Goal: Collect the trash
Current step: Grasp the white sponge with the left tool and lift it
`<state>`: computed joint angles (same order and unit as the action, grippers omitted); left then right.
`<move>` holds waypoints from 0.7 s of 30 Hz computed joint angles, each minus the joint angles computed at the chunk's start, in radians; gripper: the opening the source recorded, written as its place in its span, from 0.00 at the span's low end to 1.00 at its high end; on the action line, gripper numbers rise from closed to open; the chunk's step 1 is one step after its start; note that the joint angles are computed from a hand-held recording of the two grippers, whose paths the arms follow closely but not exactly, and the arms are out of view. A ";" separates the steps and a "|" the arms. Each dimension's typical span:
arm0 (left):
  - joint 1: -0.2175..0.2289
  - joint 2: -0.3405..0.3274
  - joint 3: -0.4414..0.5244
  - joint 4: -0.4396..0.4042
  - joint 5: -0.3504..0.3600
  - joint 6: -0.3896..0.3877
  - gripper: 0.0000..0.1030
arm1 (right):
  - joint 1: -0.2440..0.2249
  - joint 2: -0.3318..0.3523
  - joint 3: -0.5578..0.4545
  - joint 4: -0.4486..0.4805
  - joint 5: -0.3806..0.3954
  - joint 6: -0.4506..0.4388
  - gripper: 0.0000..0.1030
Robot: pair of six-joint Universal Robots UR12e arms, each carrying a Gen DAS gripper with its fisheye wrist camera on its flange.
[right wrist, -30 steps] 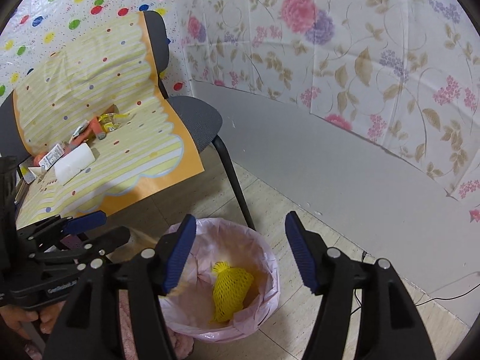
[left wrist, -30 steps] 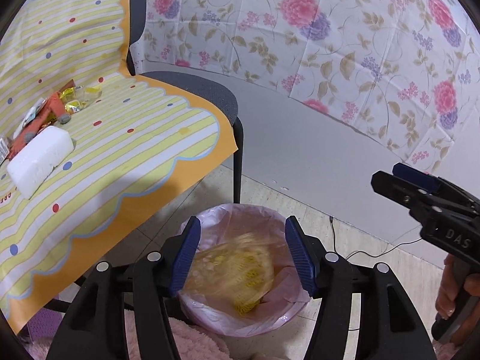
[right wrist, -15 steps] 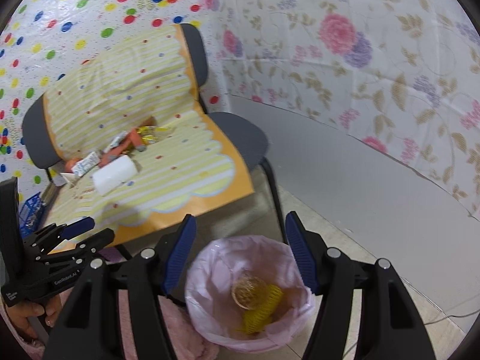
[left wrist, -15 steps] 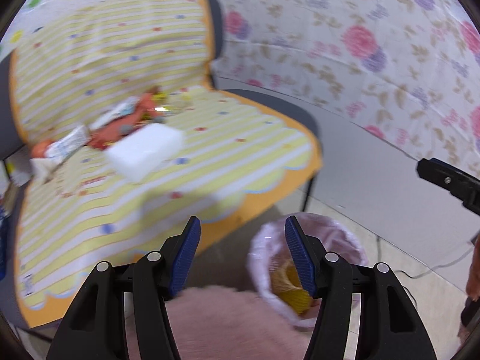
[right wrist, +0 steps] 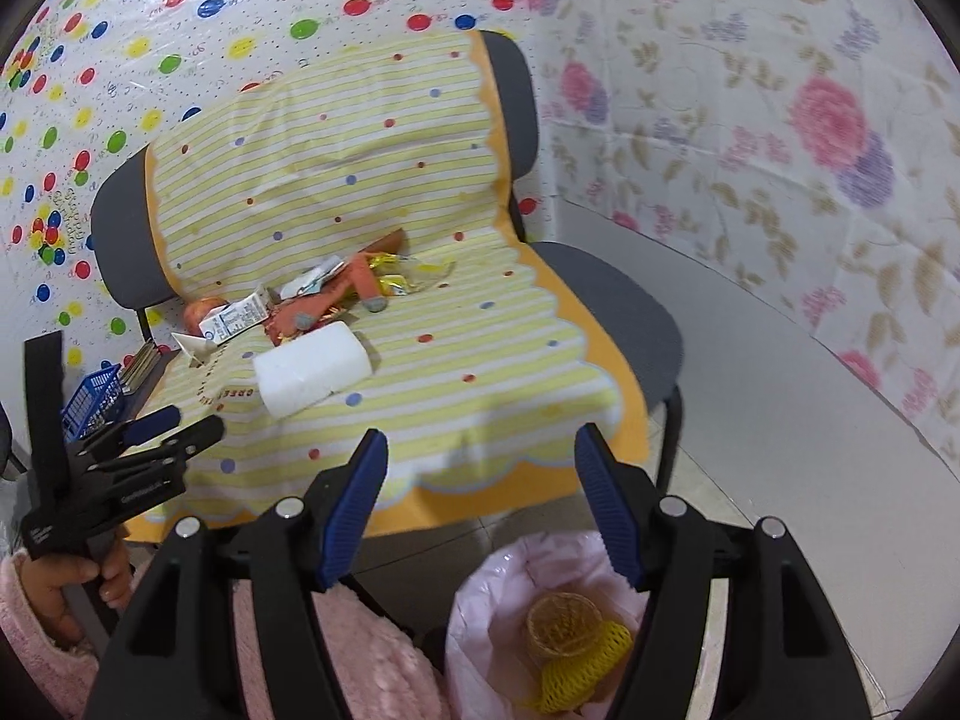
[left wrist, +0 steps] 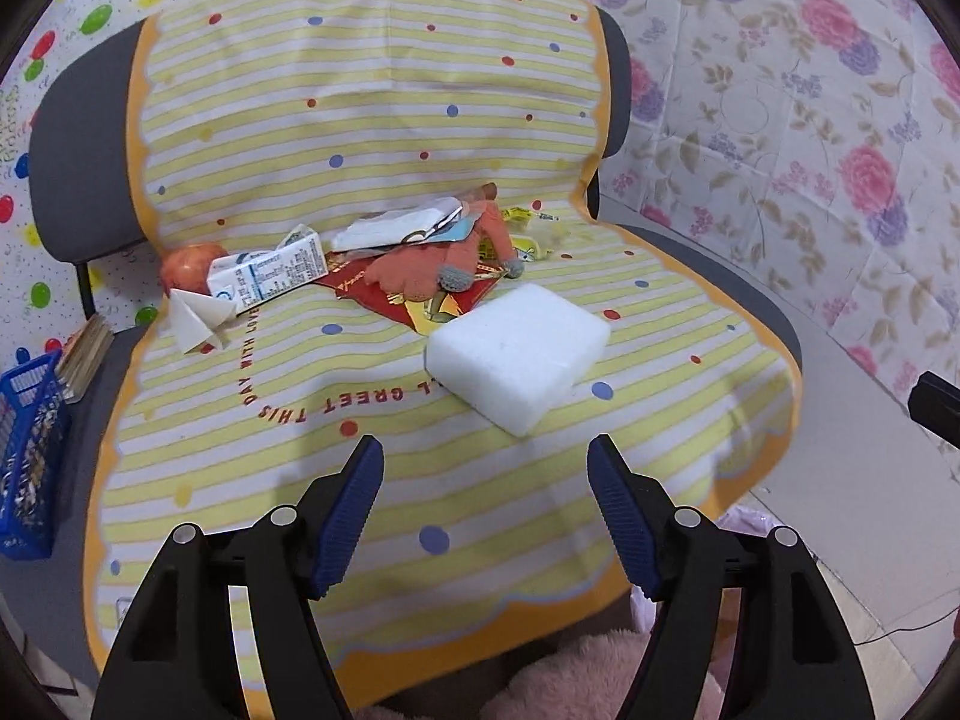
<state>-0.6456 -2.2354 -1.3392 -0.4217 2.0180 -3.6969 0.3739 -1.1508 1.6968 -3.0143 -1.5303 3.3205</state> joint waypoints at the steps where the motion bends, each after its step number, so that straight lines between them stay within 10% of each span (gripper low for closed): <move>1: 0.002 -0.007 0.009 -0.002 -0.008 0.003 0.67 | 0.000 0.006 -0.008 0.004 0.003 0.000 0.62; 13: 0.022 -0.098 0.153 -0.155 -0.029 -0.010 0.37 | -0.002 0.030 -0.039 0.051 -0.007 0.004 0.62; 21: 0.020 -0.015 0.019 -0.031 -0.012 -0.045 0.29 | 0.007 0.048 -0.064 0.073 0.014 -0.019 0.62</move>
<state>-0.6257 -2.2508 -1.3198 -0.4528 2.0056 -3.7414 0.3804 -1.1025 1.6326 -2.9415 -1.5165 3.3020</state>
